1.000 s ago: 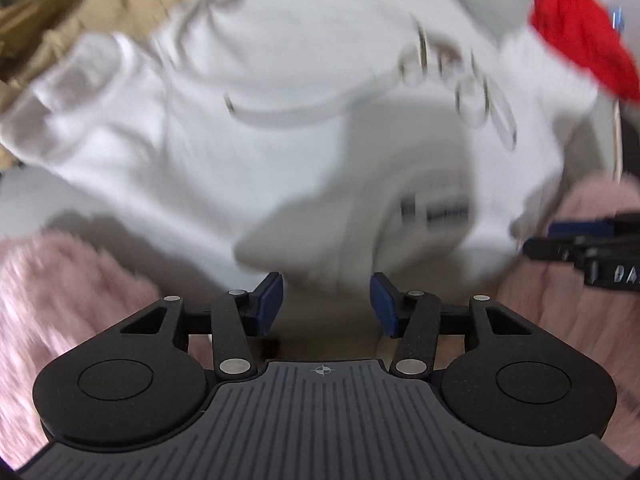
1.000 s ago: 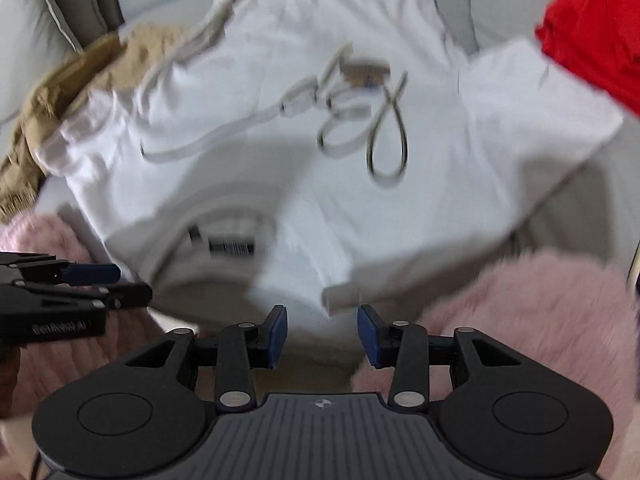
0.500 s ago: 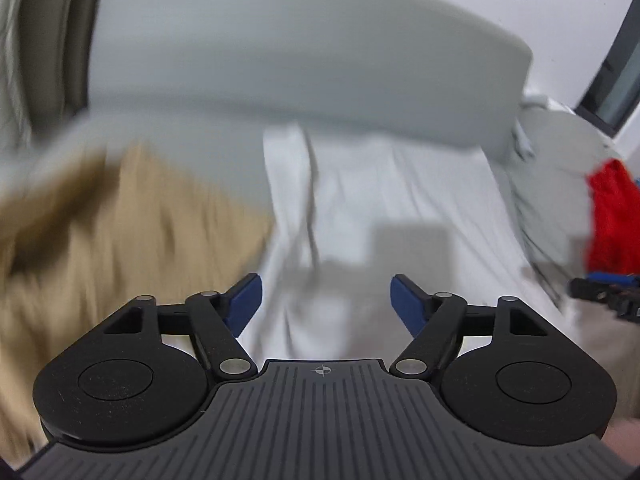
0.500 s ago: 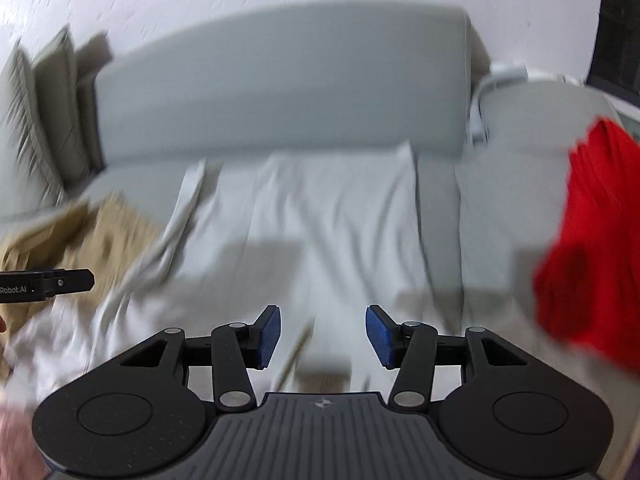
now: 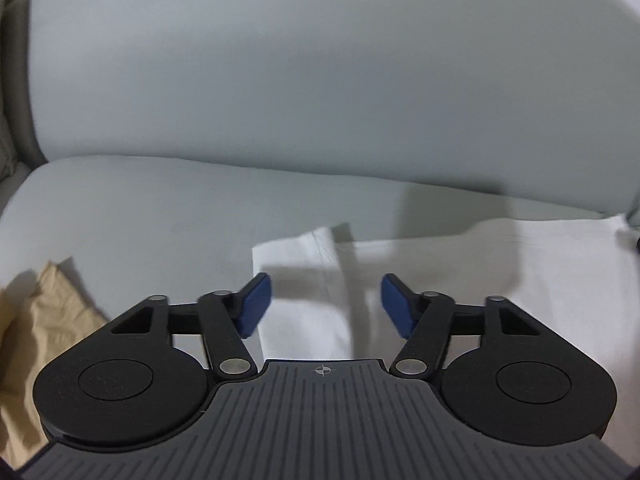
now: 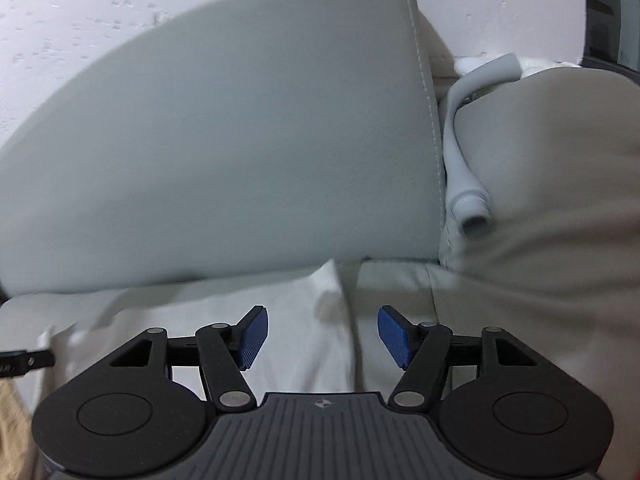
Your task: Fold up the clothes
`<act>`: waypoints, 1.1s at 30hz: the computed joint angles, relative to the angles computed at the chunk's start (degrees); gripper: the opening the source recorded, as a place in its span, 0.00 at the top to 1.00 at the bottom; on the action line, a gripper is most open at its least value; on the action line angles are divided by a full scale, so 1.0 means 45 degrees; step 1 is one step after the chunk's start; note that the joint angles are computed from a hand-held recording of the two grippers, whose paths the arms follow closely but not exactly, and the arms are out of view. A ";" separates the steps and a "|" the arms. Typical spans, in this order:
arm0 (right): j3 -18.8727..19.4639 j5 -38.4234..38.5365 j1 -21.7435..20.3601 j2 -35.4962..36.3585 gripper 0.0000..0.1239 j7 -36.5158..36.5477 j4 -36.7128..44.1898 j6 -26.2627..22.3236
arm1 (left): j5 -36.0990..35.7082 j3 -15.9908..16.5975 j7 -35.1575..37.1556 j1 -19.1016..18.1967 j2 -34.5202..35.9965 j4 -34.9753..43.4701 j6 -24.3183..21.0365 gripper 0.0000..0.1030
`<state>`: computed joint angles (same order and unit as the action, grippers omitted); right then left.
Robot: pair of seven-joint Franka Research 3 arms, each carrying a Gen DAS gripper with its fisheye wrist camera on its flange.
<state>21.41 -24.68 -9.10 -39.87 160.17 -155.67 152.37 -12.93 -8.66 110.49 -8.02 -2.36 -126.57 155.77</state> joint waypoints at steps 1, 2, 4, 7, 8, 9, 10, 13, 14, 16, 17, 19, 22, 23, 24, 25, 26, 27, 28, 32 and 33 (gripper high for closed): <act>-0.0050 -0.0104 -0.0128 0.0264 0.49 -0.0086 0.0062 0.0163 | 0.0345 -0.0003 -0.0261 0.0046 0.0218 0.0110 0.0118 0.47; -0.0098 -0.0214 -0.0255 0.0533 0.49 -0.0167 0.0132 0.0322 | 0.0299 0.0013 -0.0245 0.0097 0.0352 0.0169 0.0225 0.57; -0.0372 -0.0215 -0.0232 0.1034 0.51 -0.0501 0.0302 0.0478 | -0.0252 0.0053 0.0112 0.0258 0.0589 0.0277 0.0472 0.74; -0.0668 -0.0239 -0.0206 0.1394 0.56 -0.0803 0.0373 0.0832 | -0.1204 0.0127 0.0314 0.0639 0.0799 0.0588 0.0340 0.86; -0.0688 -0.0284 -0.0261 0.1400 0.66 -0.0816 0.0331 0.1021 | -0.1359 0.0149 0.0361 0.0769 0.0879 0.0702 0.0213 0.86; -0.0707 -0.0277 -0.0296 0.1391 0.76 -0.0851 0.0304 0.1122 | -0.1722 0.0188 0.0606 0.0944 0.0994 0.0874 -0.0012 0.87; -0.0729 -0.0234 -0.0314 0.1372 0.96 -0.0900 0.0284 0.1158 | -0.2135 0.0186 0.0939 0.1105 0.1071 0.0998 -0.0195 0.92; -0.0211 -0.0746 -0.0876 0.0981 0.97 -0.0704 0.0274 0.1205 | -0.3999 0.0102 0.2713 0.1546 0.1161 0.1306 -0.0583 0.95; 0.0111 -0.1074 -0.1228 0.0728 0.97 -0.0435 0.0246 0.1280 | -0.4947 0.0056 0.3731 0.1690 0.1157 0.1388 -0.0635 0.95; 0.0830 -0.1658 -0.2048 0.0063 0.97 0.0399 0.0166 0.1308 | -0.7257 -0.0031 0.6358 0.1906 0.1099 0.1515 -0.0656 0.95; 0.1080 -0.1822 -0.2288 -0.0069 0.97 0.0599 0.0197 0.1073 | -0.7578 -0.0024 0.6825 0.1895 0.1163 0.1526 -0.0464 0.96; 0.1309 -0.2063 -0.2458 -0.0002 0.97 0.0795 0.0324 0.0425 | -0.7180 -0.0026 0.6884 0.1800 0.1497 0.1513 0.0376 0.92; -0.0381 -0.0786 -0.0999 0.1192 0.95 -0.0265 0.0468 0.0002 | -0.3420 0.0238 0.3577 0.1547 0.2184 0.1560 0.1101 0.90; -0.0547 -0.0699 -0.0807 0.1358 0.91 -0.0448 0.0560 -0.0269 | -0.3161 0.0133 0.3375 0.1636 0.2214 0.1511 0.1307 0.88; -0.0338 -0.1038 -0.0918 0.1284 0.83 -0.0292 0.0666 -0.0604 | -0.2922 0.0030 0.3151 0.1725 0.2209 0.1458 0.1523 0.86; -0.0214 -0.1273 -0.0932 0.1162 0.68 -0.0131 0.0804 -0.1053 | -0.2820 -0.0087 0.2990 0.1855 0.2128 0.1359 0.1731 0.78; -0.0235 -0.1376 -0.0841 0.1032 0.63 0.0024 0.0895 -0.1399 | -0.2916 -0.0199 0.2931 0.2008 0.1953 0.1207 0.1928 0.66; -0.0334 -0.1516 -0.0710 0.0650 0.63 0.0204 0.0795 -0.1444 | -0.3030 -0.0269 0.2885 0.2120 0.1780 0.1062 0.2120 0.61; -0.0497 -0.1576 -0.0504 0.0123 0.63 0.0247 0.0596 -0.1372 | -0.3155 -0.0303 0.2846 0.2196 0.1609 0.0924 0.2308 0.57; -0.1231 -0.0332 0.0909 -0.1486 0.56 -0.0732 0.0123 -0.1761 | -0.5584 -0.0074 0.5230 0.2267 -0.0316 0.0076 0.0394 0.57; -0.1401 0.0260 0.1405 -0.1748 0.56 -0.1121 0.0070 -0.1988 | -0.5582 0.0139 0.5463 0.2126 -0.0981 -0.0312 -0.0395 0.57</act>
